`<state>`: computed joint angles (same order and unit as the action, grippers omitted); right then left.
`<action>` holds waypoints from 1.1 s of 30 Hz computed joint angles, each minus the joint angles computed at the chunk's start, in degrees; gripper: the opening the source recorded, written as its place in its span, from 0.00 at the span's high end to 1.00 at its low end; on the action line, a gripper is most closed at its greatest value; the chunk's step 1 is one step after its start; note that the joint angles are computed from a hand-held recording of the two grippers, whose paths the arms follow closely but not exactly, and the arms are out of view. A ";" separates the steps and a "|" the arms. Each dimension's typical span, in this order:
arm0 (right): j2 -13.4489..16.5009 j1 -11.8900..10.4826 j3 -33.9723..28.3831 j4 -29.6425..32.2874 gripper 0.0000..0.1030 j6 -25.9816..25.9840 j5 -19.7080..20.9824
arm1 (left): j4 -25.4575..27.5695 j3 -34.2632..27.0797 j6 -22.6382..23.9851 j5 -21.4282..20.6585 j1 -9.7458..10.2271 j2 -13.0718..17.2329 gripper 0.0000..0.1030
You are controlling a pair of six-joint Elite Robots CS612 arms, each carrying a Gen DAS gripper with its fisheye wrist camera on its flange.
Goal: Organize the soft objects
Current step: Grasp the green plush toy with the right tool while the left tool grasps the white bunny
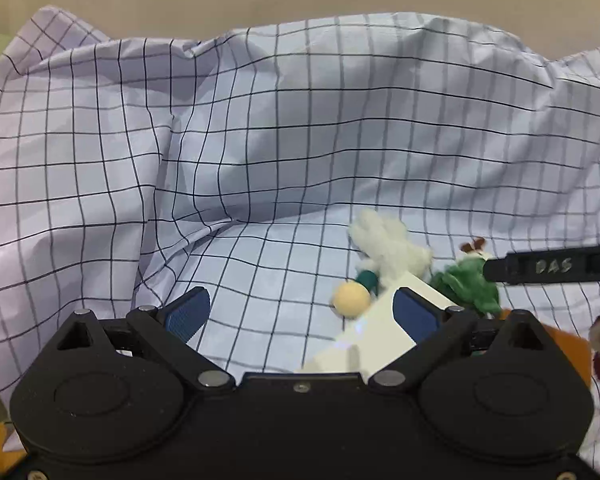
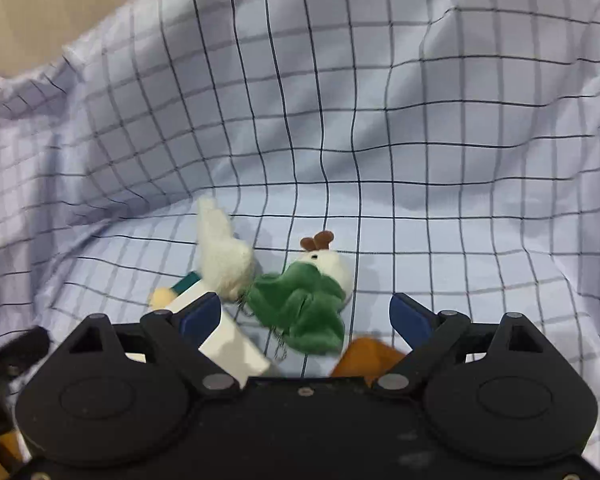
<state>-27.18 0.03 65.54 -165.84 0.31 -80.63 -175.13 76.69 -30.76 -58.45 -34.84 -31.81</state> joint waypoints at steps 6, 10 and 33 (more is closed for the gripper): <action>4.87 1.37 -8.18 7.13 0.12 -2.31 -3.42 | 4.61 -3.51 -1.60 -2.50 1.72 1.64 0.07; 6.97 1.52 -11.78 11.66 0.36 -2.67 -3.81 | 7.11 -5.30 -2.23 -3.61 2.54 2.48 0.07; 2.94 -2.32 -3.52 -0.17 0.48 -0.54 1.24 | 29.41 -34.57 9.75 -16.14 3.84 16.14 0.07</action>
